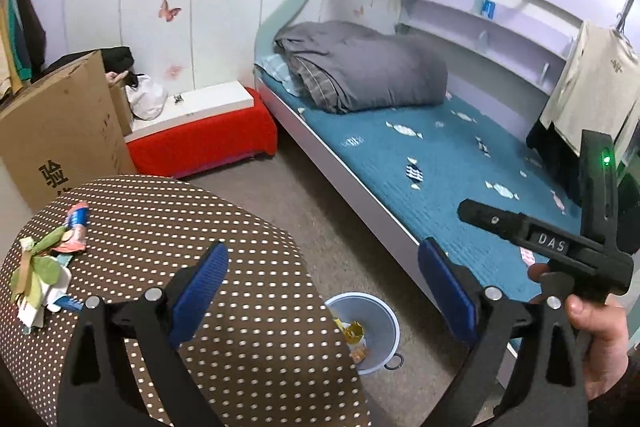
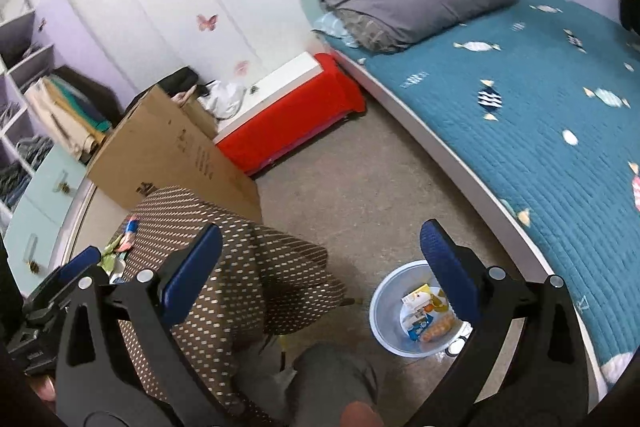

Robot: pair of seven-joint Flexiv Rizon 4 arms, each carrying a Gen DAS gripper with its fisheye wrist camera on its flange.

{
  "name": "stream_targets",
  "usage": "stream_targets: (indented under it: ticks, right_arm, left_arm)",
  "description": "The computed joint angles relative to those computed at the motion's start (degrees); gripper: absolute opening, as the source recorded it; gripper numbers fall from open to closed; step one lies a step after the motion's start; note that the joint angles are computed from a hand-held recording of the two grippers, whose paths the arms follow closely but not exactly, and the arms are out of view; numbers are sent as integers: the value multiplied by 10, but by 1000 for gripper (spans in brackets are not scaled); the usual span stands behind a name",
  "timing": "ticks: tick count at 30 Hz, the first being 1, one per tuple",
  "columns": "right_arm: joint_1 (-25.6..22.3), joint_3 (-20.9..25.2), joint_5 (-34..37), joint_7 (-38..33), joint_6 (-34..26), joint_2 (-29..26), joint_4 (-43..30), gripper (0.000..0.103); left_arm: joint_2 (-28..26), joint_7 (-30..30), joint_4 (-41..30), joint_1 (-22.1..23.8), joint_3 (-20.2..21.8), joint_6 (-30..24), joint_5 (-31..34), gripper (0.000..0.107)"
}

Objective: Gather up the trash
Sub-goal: 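Return both open tools over the table toward the wrapper pile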

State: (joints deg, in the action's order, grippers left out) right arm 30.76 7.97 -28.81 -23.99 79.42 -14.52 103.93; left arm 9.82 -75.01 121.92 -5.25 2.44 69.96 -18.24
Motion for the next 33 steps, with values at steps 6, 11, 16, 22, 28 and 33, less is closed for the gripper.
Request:
stream_targets:
  ticks: [6, 11, 16, 22, 28, 33]
  right_arm:
    - [11, 29, 23, -68, -28, -23, -58, 97]
    - [34, 41, 38, -126, -49, -47, -108, 97]
    - [56, 63, 68, -195, -77, -83, -176, 97]
    - [87, 81, 105, -282, -109, -126, -255, 97]
    - [125, 90, 130, -368, -155, -173, -335, 97]
    - [156, 92, 151, -435, -208, -217, -403, 96]
  left_arm:
    - [34, -2, 25, 9, 18, 15, -5, 94]
    - [64, -20, 41, 37, 31, 16, 17, 94]
    - [94, -31, 60, 63, 49, 14, 26, 94]
    - [134, -50, 86, 106, 65, 12, 49, 95]
    - [169, -62, 116, 149, 89, -2, 63, 95]
    - [186, -65, 133, 184, 104, -12, 73, 95]
